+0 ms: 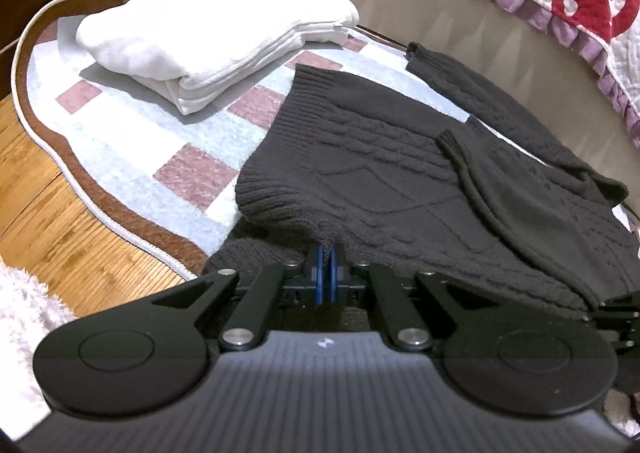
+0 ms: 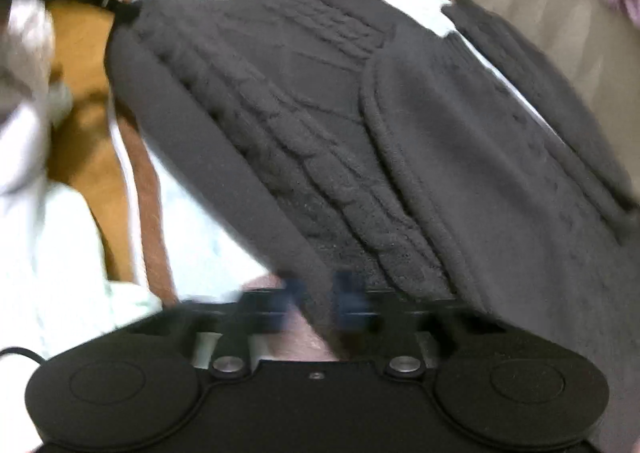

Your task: Fold clothes

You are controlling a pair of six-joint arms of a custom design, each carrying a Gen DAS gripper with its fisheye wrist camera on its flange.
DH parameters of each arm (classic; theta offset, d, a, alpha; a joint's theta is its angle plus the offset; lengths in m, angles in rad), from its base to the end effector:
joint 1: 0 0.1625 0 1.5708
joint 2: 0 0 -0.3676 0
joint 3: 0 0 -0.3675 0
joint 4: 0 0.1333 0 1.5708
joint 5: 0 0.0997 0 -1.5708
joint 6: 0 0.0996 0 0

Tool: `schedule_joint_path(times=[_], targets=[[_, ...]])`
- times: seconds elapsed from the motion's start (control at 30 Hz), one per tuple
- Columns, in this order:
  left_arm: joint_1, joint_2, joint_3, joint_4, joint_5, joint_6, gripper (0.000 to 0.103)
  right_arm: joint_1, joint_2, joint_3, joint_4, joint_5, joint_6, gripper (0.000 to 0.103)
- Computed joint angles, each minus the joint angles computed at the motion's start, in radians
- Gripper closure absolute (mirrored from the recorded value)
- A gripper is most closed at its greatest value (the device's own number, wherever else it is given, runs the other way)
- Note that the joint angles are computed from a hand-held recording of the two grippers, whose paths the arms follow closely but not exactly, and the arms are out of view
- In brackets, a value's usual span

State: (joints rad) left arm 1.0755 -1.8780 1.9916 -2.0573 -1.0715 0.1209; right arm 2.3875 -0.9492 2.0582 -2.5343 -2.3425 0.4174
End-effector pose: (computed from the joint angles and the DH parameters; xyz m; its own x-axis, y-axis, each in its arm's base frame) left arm -0.0207 -0.4192 0.4261 -0.7957 0.3607 -0.4866 0.5426 0.7816 -0.3079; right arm 0.3834 -0.2726 0.0472 -0.6736 -0.2662 0.6895 -0.4902 0.8591 -0.1472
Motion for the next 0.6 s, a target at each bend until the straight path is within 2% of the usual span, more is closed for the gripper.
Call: schedule_joint_path(times=[0.13, 0.2, 0.3, 0.33, 0.43, 0.47, 0.5, 0.57, 0.6], targets=[[-0.01, -0.023, -0.023, 0.078, 0.006, 0.044, 0.1, 0.02, -0.094, 0.037, 0.003, 0.121, 0.058, 0.094], [-0.024, -0.023, -0.018, 0.129, 0.043, 0.059, 0.1, 0.025, -0.105, 0.04, 0.038, 0.146, 0.079, 0.095], [-0.058, -0.023, 0.014, 0.165, 0.137, 0.07, 0.1, -0.011, -0.096, 0.035, 0.079, 0.178, 0.11, 0.096], [-0.06, -0.022, 0.011, 0.18, 0.142, 0.068, 0.099, -0.008, -0.094, 0.027, 0.096, 0.186, 0.108, 0.096], [-0.053, -0.002, -0.007, 0.188, 0.21, -0.023, 0.091, -0.018, -0.098, 0.024, 0.106, 0.233, 0.088, 0.101], [-0.043, 0.008, -0.022, 0.186, 0.226, -0.071, 0.079, -0.017, -0.101, 0.029, 0.104, 0.24, 0.085, 0.101], [-0.019, 0.021, -0.053, 0.187, 0.199, -0.122, 0.063, -0.013, -0.103, 0.033, 0.1, 0.23, 0.088, 0.101], [0.027, 0.031, -0.094, 0.147, 0.113, -0.17, 0.06, -0.002, -0.124, 0.058, 0.035, 0.21, 0.096, 0.1], [0.041, 0.033, -0.101, 0.12, 0.094, -0.187, 0.059, 0.002, -0.145, 0.083, -0.028, 0.205, 0.101, 0.097]])
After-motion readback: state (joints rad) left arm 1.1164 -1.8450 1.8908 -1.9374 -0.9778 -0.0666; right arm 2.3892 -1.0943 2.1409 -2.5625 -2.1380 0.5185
